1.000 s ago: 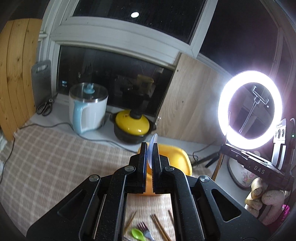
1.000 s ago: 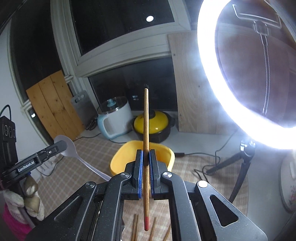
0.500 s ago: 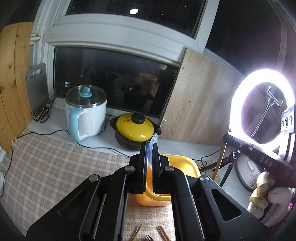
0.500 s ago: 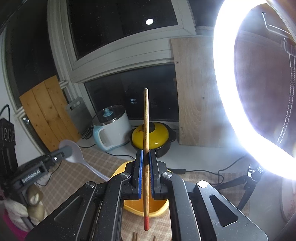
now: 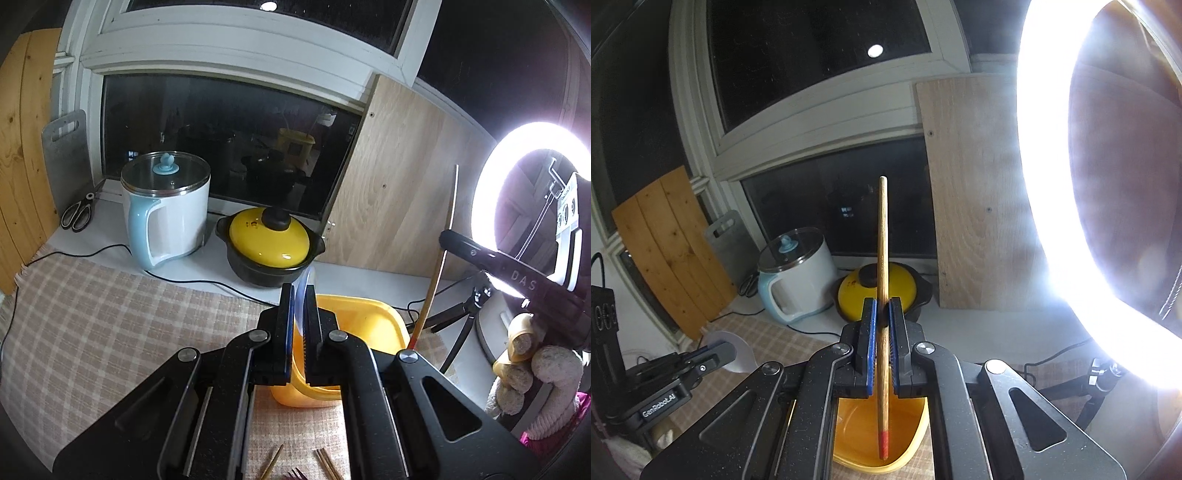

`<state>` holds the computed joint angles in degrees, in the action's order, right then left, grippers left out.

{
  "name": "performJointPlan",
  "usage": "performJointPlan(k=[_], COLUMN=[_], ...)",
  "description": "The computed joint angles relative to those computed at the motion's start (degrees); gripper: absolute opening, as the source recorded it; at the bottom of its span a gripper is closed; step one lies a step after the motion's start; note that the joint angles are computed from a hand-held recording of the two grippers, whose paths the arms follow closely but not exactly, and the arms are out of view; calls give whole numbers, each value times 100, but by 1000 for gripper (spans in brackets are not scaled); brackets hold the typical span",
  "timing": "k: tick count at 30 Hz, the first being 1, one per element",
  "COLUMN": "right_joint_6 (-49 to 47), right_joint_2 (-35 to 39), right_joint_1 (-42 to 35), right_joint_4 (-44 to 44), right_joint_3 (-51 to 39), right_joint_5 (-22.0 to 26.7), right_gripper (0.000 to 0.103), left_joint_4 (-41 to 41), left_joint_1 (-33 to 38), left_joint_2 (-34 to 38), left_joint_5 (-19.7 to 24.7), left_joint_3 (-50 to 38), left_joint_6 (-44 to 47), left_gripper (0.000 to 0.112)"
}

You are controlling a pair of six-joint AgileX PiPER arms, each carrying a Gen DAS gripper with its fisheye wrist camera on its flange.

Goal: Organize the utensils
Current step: 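Lift the white spoon with the left gripper while the right gripper carries the chopstick over the yellow bin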

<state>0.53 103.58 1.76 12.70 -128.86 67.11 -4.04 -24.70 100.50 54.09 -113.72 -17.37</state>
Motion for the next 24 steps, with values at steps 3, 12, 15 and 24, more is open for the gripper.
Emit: performJointPlan(k=[3, 12, 15, 24], right_joint_6=[-71, -159, -202, -309], right_joint_2=[-14, -98, -167, -352], right_joint_1=[3, -103, -83, -23], right_joint_4=[1, 207, 232, 292], right_joint_3=[213, 984, 1262, 1795], right_joint_5=[-58, -211, -260, -331], right_gripper=[5, 5, 5, 5], left_joint_4=[7, -24, -47, -25], left_joint_1=[-31, -116, -152, -190], left_joint_2=[69, 201, 227, 182], left_joint_5=[16, 30, 38, 53], left_joint_3=[19, 158, 223, 391], left_joint_6=[-3, -7, -10, -68], left_gripper=[1, 1, 1, 1])
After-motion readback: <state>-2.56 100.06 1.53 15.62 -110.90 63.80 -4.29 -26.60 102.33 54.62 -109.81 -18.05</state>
